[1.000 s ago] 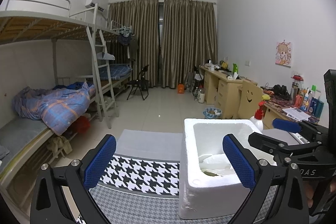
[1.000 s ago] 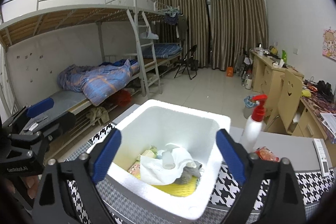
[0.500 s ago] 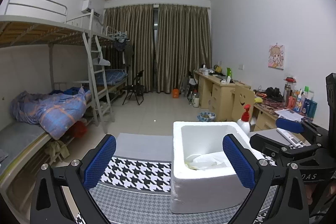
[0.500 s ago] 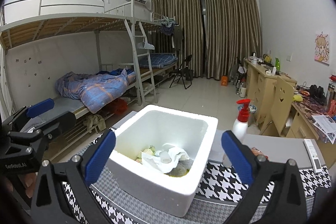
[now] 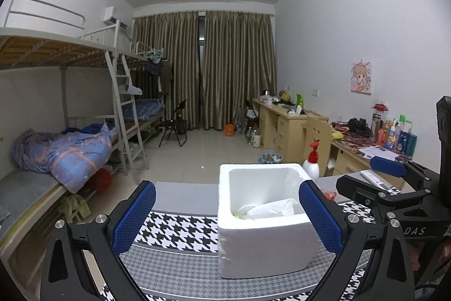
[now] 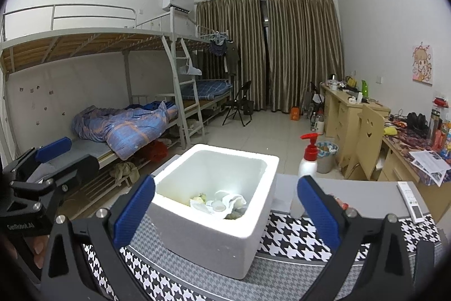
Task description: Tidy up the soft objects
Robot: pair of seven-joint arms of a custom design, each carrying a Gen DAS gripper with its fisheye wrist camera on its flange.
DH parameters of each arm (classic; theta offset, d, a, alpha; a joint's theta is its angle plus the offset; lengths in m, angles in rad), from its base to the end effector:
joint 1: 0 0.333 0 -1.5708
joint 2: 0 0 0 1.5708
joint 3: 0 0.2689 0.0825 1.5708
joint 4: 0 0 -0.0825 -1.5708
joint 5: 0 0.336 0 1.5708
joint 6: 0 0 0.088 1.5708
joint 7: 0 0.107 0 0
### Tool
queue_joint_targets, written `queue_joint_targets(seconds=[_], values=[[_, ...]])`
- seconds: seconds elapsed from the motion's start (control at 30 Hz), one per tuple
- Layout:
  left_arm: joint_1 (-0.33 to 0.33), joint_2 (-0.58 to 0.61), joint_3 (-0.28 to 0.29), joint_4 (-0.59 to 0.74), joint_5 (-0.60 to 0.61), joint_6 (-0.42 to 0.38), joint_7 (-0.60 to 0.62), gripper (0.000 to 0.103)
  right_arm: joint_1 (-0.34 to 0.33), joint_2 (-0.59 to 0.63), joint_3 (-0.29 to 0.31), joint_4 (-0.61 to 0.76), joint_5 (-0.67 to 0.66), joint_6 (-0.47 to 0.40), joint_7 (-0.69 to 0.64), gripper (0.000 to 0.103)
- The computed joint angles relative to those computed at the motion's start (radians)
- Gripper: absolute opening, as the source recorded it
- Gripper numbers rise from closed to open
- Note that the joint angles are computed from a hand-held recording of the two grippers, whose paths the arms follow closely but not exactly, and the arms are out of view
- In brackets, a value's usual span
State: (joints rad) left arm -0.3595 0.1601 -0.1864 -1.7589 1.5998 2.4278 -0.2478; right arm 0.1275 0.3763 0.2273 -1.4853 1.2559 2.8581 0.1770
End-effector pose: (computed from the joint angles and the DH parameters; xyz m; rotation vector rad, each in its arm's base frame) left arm 0.5163 -0.3020 0.5025 -1.5118 1.2256 -0.9629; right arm 0.6318 0.1517 0.5159 -1.7319 0.8933 -0.5895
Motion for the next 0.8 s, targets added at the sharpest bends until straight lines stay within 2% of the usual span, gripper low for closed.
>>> queue_joint_targets(seconds=[0.17,0.43,0.6,0.8], values=[[-0.009,-0.015,-0.01,-0.017,0.025,0.002,-0.028,0.102,-0.015,-0.049,0.014,-0.058,0.116,0.021,-0.13,0.102],[-0.019,-0.044,-0.03,-0.049,0.054,-0.013,-0.052,0.102,0.006,-0.118,-0.042,-0.132,0.273,-0.007,-0.254,0.102],[-0.022,-0.065,-0.044,-0.077,0.063,-0.019,-0.066,0.102,0.02,-0.14,-0.075,-0.17,0.312,-0.018,-0.269,0.102],[-0.022,-0.078,-0.056,-0.104,0.081,-0.023,-0.097,0.102,0.038,-0.184,-0.096,-0.221,0.412,-0.001,-0.366,0.102]])
